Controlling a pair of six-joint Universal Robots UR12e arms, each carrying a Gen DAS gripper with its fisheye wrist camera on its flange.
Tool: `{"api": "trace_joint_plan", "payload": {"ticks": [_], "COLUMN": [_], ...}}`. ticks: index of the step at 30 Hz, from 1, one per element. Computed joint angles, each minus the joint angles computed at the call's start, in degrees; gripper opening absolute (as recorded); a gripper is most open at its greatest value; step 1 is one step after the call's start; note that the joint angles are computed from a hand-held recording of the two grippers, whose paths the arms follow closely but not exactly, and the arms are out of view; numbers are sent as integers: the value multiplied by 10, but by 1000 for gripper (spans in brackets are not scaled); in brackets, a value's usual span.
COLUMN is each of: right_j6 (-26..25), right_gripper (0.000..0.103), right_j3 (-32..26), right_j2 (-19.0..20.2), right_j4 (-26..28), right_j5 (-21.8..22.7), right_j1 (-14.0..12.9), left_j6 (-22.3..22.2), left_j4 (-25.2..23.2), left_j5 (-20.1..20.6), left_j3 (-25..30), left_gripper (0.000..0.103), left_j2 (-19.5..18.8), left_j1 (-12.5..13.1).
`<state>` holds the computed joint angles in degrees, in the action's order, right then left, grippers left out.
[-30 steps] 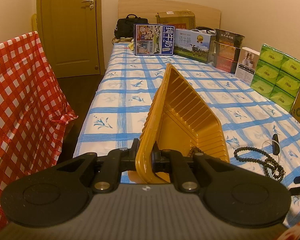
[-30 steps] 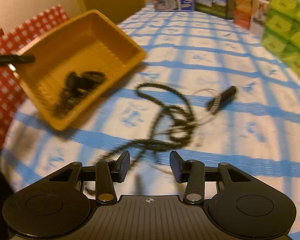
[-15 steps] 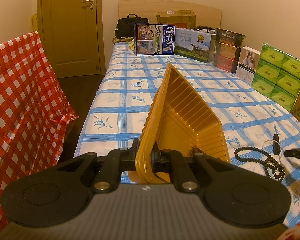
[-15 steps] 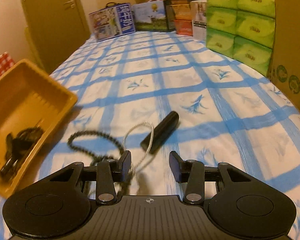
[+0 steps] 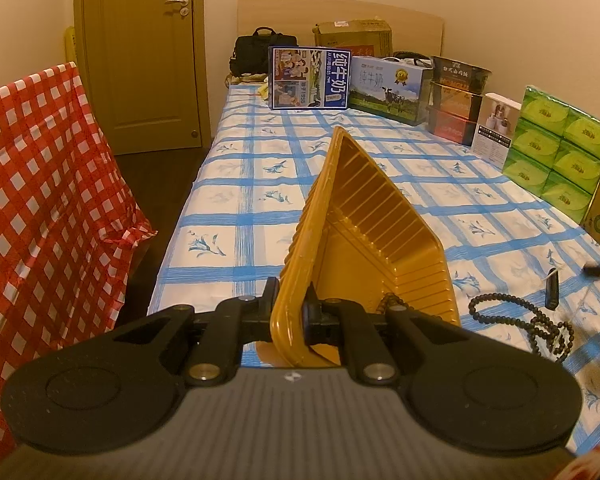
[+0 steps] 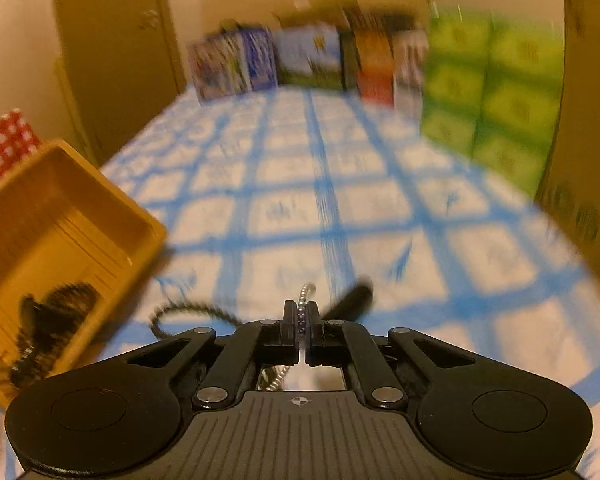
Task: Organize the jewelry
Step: 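Lift the pearl strand over the tray and open the right tool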
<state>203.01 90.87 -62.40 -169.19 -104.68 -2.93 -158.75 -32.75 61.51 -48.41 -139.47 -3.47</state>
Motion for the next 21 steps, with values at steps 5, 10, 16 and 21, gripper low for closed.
{"api": "trace_joint_plan", "payload": {"ticks": [5, 10, 16, 21], "right_j6": [-67, -116, -158, -170], "right_gripper": [2, 2, 2, 2], "right_j3": [-7, -20, -46, -72], "right_j2": [-19, -30, -32, -25], "right_j4": [-57, -107, -134, -116], "right_j5": [-45, -75, -62, -7], "right_j1": [14, 23, 27, 29], "left_j6": [2, 2, 6, 7], "left_j4": [0, 1, 1, -2], "left_j5": [0, 0, 0, -2], "left_j3": [-1, -2, -1, 2], "left_gripper": [9, 9, 9, 9], "left_j2": [0, 1, 2, 1], "left_j1": [0, 0, 1, 1]}}
